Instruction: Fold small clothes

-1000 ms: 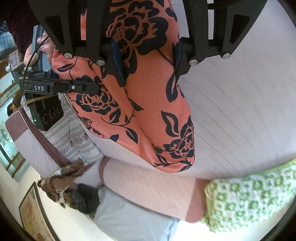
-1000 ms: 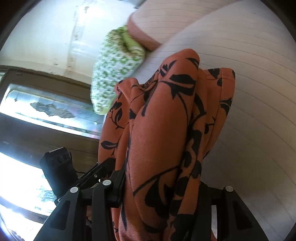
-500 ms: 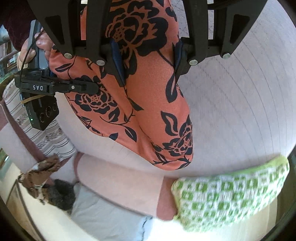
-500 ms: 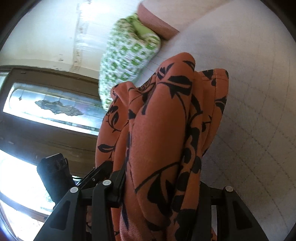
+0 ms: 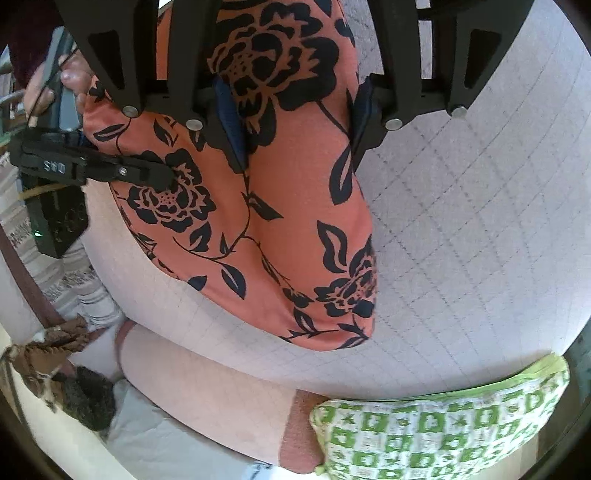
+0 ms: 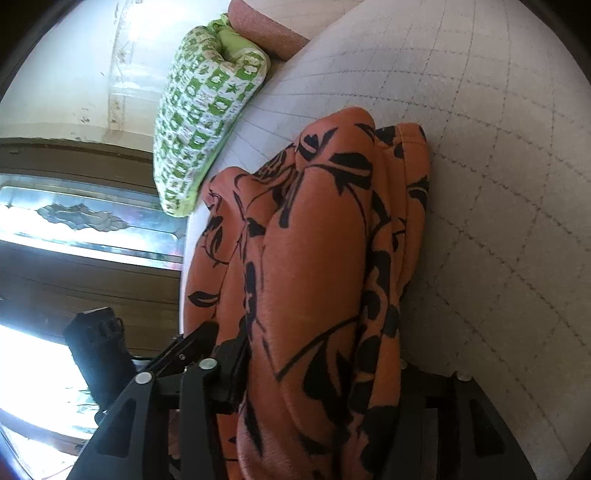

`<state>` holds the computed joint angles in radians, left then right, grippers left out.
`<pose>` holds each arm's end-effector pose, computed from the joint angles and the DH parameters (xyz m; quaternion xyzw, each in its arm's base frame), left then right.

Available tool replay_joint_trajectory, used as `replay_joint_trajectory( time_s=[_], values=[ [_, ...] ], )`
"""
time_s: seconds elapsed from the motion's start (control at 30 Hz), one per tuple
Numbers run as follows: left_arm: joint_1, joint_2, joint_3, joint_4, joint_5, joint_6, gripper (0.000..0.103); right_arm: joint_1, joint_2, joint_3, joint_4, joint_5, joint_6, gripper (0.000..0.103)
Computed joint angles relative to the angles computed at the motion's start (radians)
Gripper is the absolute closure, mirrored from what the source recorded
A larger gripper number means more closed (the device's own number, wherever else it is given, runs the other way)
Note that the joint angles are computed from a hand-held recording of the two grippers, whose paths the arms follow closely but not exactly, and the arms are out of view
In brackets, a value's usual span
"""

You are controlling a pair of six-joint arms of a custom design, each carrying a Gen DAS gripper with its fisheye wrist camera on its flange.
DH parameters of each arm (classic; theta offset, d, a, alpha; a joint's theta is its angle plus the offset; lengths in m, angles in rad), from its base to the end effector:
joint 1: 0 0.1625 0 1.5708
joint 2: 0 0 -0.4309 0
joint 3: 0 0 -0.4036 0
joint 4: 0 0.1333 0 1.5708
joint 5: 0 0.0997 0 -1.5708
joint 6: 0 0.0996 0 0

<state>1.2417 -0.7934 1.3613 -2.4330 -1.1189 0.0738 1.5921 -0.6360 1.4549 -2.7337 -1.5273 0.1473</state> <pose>-0.0796 -0.7800 0.1957 0.1607 0.9511 -0.1699 0.2016 0.1536 -0.7466 0.0636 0.0583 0.9833 -0.1687 0.0358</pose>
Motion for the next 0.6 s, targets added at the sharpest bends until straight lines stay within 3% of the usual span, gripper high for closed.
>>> replay_joint_trajectory(
  time_s=[0.23, 0.27, 0.37, 0.6],
  values=[
    [-0.084, -0.090, 0.142, -0.128, 0.179, -0.032, 0.036, 0.101, -0.051, 0.023, -0.031, -0.226, -0.029, 0.038],
    [-0.105, -0.110, 0.177, -0.175, 0.233, -0.030, 0.031, 0.125, -0.062, 0.035, -0.058, -0.282, -0.046, 0.038],
    [-0.165, -0.159, 0.271, -0.344, 0.364, 0.020, 0.027, 0.190, -0.099, 0.095, -0.177, -0.422, -0.110, 0.038],
    [-0.278, -0.226, 0.387, -0.545, 0.550, 0.087, 0.024, 0.308, -0.183, 0.247, -0.460, -0.577, -0.214, 0.035]
  ],
)
